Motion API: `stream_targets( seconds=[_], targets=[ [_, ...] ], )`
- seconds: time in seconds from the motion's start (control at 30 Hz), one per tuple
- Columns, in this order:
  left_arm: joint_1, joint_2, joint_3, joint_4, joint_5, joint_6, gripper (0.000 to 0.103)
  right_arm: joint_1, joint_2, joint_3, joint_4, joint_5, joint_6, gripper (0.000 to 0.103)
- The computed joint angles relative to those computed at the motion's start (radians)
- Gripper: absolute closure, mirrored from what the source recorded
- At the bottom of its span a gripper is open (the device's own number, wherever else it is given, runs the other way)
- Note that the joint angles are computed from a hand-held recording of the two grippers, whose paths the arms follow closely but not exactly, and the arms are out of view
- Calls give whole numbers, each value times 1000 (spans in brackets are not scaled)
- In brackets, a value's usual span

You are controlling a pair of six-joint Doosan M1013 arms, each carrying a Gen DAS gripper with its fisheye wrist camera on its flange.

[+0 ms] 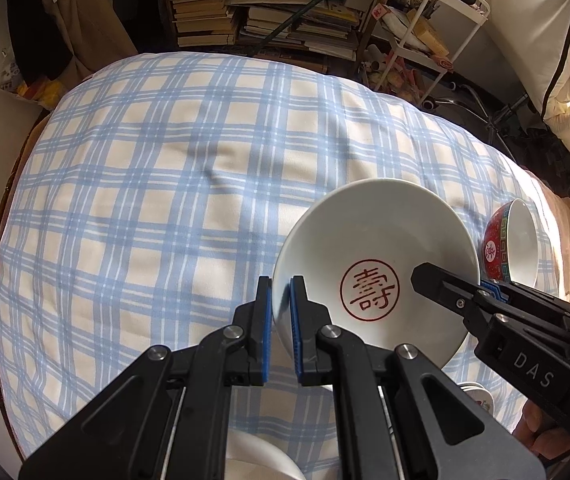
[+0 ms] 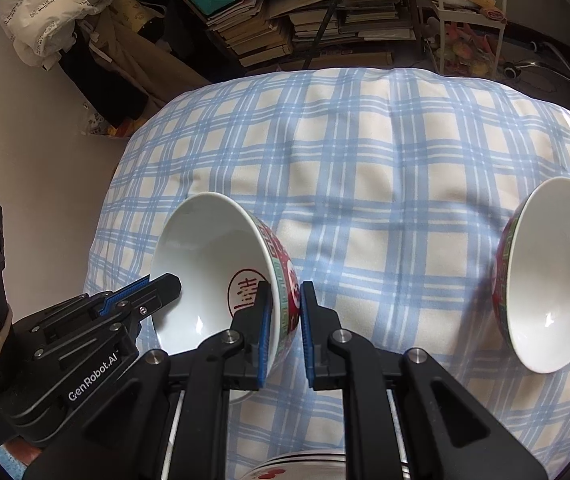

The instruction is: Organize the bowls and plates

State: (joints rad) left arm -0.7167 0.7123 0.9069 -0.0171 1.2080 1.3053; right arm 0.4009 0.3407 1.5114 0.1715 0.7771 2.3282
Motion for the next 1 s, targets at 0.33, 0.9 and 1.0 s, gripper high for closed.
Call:
stream_targets(
  seconds=[0.33,0.9,1.0],
  targets=[
    [6,-54,50,31,-20,-6,94,31,-9,-24,-20,1,21,88],
    [16,-182,210,96,-79,-36,94,106,-20,-53,-59,-6,62,88],
    [19,-214,258,96,-101,-48,94,123,-20,-60,-70,2,66,88]
  ],
)
